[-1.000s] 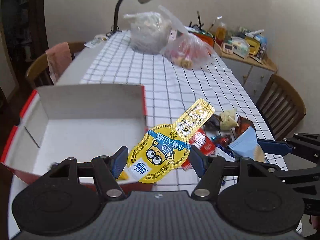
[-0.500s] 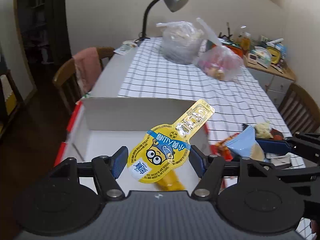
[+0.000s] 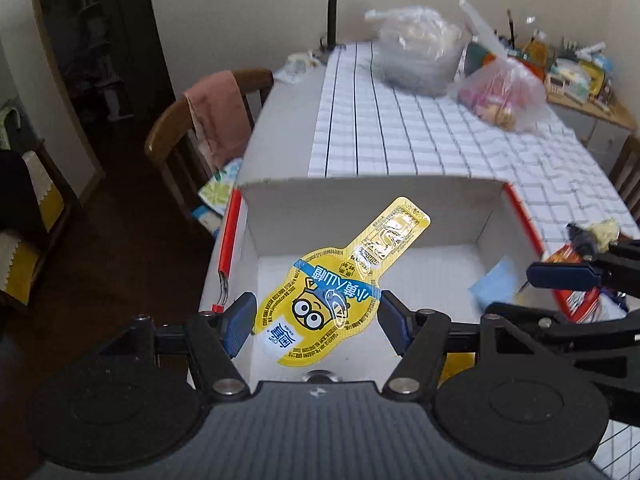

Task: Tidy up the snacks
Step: 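Open both grippers over the box to drop the cookie packet and jelly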

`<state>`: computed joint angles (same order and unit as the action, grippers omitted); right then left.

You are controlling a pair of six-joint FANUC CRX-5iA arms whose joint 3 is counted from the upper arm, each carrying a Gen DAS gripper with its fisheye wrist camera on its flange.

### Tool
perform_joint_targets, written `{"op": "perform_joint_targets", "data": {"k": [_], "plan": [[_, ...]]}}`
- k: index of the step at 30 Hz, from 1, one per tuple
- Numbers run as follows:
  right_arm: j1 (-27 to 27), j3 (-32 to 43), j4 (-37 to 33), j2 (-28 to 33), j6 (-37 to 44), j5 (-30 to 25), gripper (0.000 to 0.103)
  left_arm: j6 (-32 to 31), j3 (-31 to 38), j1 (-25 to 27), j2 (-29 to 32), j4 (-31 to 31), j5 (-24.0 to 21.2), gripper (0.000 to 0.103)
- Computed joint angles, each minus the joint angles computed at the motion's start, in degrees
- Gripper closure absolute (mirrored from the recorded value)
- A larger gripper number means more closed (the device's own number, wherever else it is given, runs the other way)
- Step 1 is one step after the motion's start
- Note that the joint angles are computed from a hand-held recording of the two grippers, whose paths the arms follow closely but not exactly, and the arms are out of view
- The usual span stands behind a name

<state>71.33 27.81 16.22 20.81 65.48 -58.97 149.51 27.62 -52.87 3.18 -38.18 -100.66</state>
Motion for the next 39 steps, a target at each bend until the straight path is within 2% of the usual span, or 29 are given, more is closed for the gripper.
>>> {"op": "perform_joint_targets", "data": {"k": [6, 11, 23, 39], "plan": [[-1.11, 6.61, -3.77, 5.20, 2.20, -4.51, 0.066, -3.92, -3.63, 5.22, -0.54, 5.21, 2.07, 0.037], [-1.90, 9.01, -5.92, 7.37, 3.40, -7.25, 0.064, -7.41, -5.09, 7.95, 0.15, 8.43, 3.13, 0.037], [-2.40, 9.98, -8.16, 8.06, 4.92, -9.14, 0.060, -15.10, -3.20, 9.06, 4.60, 12.05, 0.16, 0.036], [-1.51, 4.05, -6.66, 3.07, 2.08, -4.87, 0.050, -11.32, -3.68, 6.85, 2.33, 10.62, 1.34, 0.036]]}}
